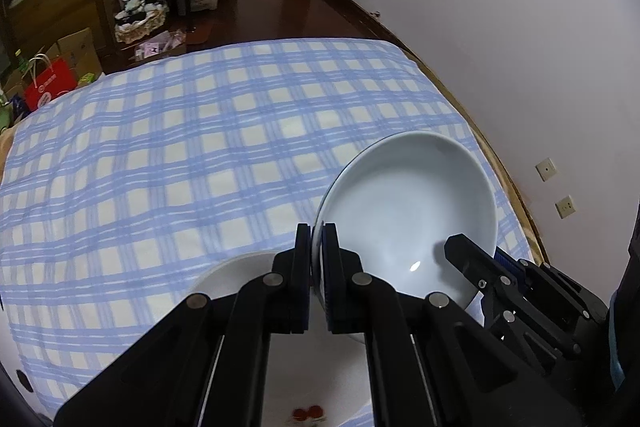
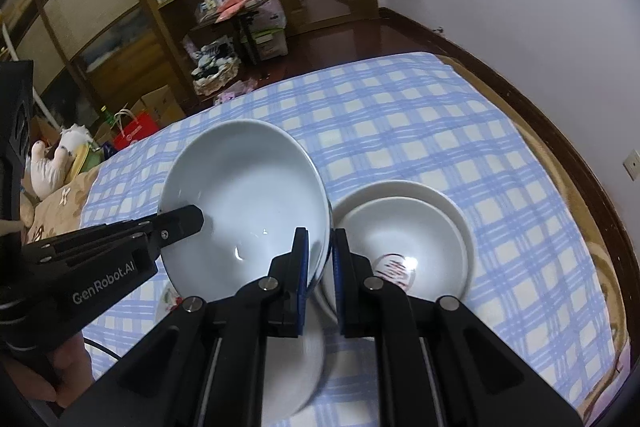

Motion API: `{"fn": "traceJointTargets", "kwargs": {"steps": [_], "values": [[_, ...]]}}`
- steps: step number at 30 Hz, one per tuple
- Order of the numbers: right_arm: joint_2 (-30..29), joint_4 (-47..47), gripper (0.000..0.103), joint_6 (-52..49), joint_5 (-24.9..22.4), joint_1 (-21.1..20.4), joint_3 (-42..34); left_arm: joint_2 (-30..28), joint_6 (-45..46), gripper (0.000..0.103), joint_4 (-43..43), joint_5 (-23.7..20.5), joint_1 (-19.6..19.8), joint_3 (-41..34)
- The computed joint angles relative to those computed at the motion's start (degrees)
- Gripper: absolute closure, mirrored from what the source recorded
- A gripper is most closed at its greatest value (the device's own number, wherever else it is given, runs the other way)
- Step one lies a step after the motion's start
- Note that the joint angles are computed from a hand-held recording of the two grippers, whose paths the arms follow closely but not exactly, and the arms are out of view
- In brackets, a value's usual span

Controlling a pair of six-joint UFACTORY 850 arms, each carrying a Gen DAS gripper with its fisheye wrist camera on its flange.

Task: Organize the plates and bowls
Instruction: 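Lower the held white bowl into the nested bowls with both tools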

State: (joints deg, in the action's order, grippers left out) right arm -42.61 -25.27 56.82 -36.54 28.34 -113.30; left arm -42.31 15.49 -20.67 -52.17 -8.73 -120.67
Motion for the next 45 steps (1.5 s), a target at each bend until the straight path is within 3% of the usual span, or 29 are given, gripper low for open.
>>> {"fn": "traceJointTargets", "kwargs": {"steps": [17, 26, 33, 45], "values": [[6.21, -2.81, 0.09, 6.55, 4.34, -2.18, 11.44, -1.27, 0.19, 0.097, -0.51, -0.3, -3.37, -0.2], [7.32, -3.49, 0.09, 8.63, 6.86, -3.02, 14.53, -2.76, 0.22, 0.097, -0.36, -0.96, -4.13, -1.35], [6.61, -4.66, 0.09, 8.83, 5.04, -2.93, 14.35, -4.1, -0.81, 0.096, 1.32, -1.26, -5.14, -2.0], [7.2, -2.55, 0.09, 8.08, 6.89, -4.0, 16.25, -5.22, -2.54, 0.096, 4.21, -1.7, -6.32, -3.21]]}}
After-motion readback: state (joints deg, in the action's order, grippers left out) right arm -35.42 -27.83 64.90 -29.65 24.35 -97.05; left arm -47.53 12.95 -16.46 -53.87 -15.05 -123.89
